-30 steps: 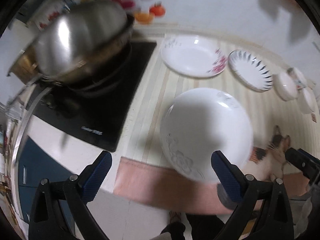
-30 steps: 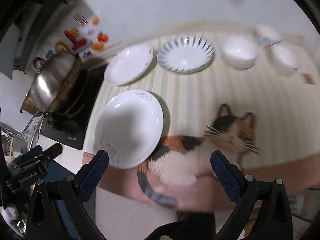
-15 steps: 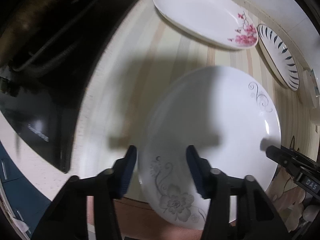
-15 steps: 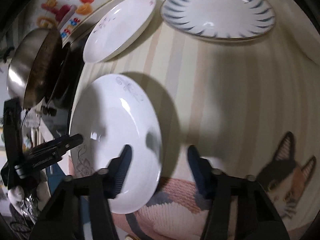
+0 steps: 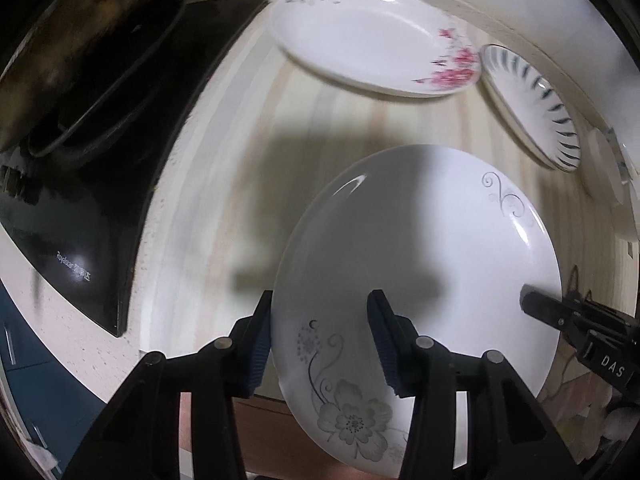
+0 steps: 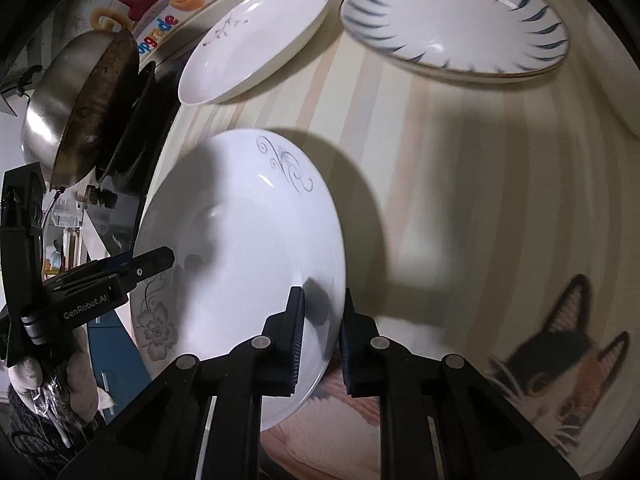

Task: Organize plates and bowls
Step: 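Lift the grey-floral plate with both tools and carry it toward the pink-flower plate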

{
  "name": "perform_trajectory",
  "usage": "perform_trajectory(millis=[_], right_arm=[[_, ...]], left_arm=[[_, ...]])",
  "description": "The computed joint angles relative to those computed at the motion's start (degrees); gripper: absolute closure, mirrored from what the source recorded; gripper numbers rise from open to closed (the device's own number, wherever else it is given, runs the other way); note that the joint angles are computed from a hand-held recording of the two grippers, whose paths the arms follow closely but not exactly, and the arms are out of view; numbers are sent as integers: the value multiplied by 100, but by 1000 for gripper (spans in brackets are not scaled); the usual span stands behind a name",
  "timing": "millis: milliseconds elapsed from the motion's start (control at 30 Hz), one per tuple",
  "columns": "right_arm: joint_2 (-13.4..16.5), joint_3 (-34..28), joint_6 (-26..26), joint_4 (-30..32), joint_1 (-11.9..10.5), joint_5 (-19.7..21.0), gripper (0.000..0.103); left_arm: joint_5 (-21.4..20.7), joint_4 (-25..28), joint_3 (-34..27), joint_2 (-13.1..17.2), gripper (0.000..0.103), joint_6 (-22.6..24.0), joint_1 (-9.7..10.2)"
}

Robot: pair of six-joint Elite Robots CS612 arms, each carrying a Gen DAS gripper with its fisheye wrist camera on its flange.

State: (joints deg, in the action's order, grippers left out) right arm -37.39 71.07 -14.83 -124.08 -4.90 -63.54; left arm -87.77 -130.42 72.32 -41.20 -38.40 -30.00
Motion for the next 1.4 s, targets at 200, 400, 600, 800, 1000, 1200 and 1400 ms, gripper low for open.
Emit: perform_trajectory(millis=[200, 400, 600, 800, 1000, 1200, 1400], right_arm=[[-242, 280, -8, -254, -202, 8, 85], [-460, 554, -11, -473, -465, -42, 85], [-510, 729, 147, -618, -685, -94, 85], [-491, 822, 266, -724, -799, -91, 85], [-467, 860, 288, -796, -820, -136, 85], [-461, 892, 343, -819, -795, -239, 85], [-450, 919, 583, -846, -771, -242, 85]], left_arm=[[19, 31, -232, 24, 60, 168, -184], [-4, 57, -510, 159, 60, 470, -304], [-126, 247, -892, 426, 60, 656, -395], [-130, 478, -1102, 586, 60, 750, -453], [-134, 624, -1144, 644, 60, 713, -472], [51, 682, -1254, 720, 60, 759, -557], [164, 912, -1422, 780, 60, 877, -618]])
